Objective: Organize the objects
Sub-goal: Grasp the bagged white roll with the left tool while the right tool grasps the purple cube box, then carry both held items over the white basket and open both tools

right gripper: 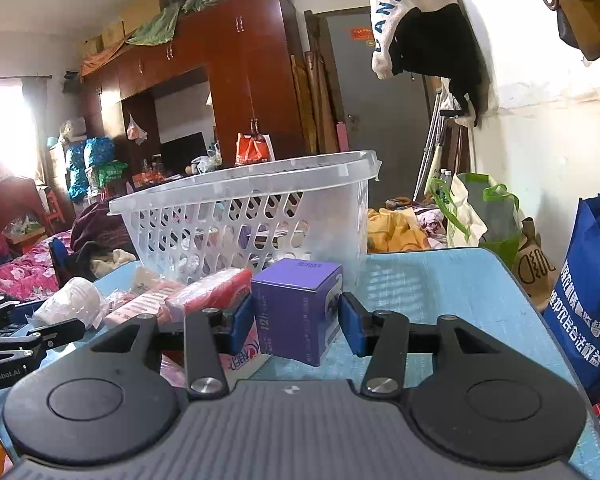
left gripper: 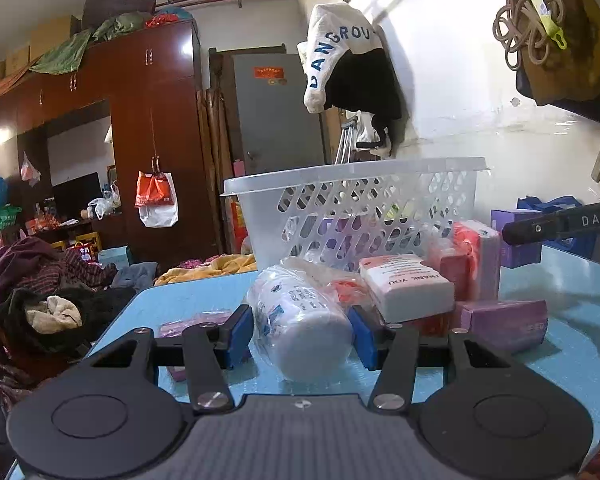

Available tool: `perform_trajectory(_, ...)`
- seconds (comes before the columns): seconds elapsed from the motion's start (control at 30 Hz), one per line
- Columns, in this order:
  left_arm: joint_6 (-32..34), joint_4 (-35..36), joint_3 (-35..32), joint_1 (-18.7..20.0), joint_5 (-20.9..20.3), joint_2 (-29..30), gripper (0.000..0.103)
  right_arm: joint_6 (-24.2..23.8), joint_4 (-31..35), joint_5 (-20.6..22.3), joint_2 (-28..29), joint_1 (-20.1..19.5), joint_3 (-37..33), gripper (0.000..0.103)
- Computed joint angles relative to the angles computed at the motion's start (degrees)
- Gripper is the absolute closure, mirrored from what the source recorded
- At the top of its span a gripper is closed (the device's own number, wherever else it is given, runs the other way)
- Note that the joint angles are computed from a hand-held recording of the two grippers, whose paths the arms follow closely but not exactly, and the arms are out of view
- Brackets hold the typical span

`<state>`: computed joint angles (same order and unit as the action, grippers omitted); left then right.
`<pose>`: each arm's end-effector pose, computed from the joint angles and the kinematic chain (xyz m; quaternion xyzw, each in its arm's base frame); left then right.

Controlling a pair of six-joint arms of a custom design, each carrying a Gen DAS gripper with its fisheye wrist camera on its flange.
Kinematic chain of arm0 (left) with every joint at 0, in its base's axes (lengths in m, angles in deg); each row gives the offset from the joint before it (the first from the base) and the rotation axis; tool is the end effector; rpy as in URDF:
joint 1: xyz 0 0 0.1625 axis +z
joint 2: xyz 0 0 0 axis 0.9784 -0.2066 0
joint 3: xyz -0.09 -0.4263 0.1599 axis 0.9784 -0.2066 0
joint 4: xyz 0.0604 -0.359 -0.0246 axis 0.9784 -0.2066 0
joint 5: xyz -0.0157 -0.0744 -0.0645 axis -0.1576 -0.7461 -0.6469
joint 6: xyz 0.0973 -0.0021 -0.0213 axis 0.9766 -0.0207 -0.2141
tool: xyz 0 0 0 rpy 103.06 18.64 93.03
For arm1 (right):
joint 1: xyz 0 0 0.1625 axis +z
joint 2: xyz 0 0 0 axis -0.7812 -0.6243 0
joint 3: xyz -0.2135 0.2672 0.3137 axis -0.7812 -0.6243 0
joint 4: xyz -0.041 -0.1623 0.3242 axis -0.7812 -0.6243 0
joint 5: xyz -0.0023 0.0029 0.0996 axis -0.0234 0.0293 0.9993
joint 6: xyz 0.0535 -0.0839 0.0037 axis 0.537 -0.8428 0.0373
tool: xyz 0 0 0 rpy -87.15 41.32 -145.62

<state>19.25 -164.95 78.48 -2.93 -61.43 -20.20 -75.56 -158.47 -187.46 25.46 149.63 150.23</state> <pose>-0.0147 -0.6583 0.2142 0.3884 0.7383 -0.4946 0.2439 0.2084 -0.6703 0.0450 0.2313 -0.7795 0.5373 0.2240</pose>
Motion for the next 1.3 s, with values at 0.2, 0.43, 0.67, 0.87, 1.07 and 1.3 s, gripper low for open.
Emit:
perform_trajectory(0.2, 0.17, -0.46, 0.10, 0.04, 0.22, 0.08, 0.047, -0.38, -0.36, 0.58, 0.14, -0.01, 0.12, 0.053)
perform_trajectory(0.43, 0.16, -1.03, 0.26, 0.14, -0.07, 0.13, 0.047, -1.67, -2.39, 1.63, 0.56, -0.06, 0.37, 0.053)
perform_trajectory(0.67, 0.95, -1.34, 0.50, 0.32, -0.61, 0.04, 0.047, -4.21, -6.20, 2.71, 1.53, 0.06, 0.37, 0.056)
perform_trajectory(0.87, -0.95, 2.40, -0.49, 0.14, -0.66, -0.72, 0.047, -2.96, -7.47, 5.04, 1.23, -0.52, 1.12, 0.059)
perform_trajectory(1.07, -1.44, 3.18, -0.69, 0.12, -0.94, -0.61, 0.047, -1.61, -2.52, 3.43, 0.17, -0.33, 1.04, 0.059)
perform_trajectory(1.3, -4.65, 6.00, -1.10, 0.58, -3.26, -1.79, 0.047, 0.10, -3.87, 5.44, -0.40, -0.68, 2.10, 0.059)
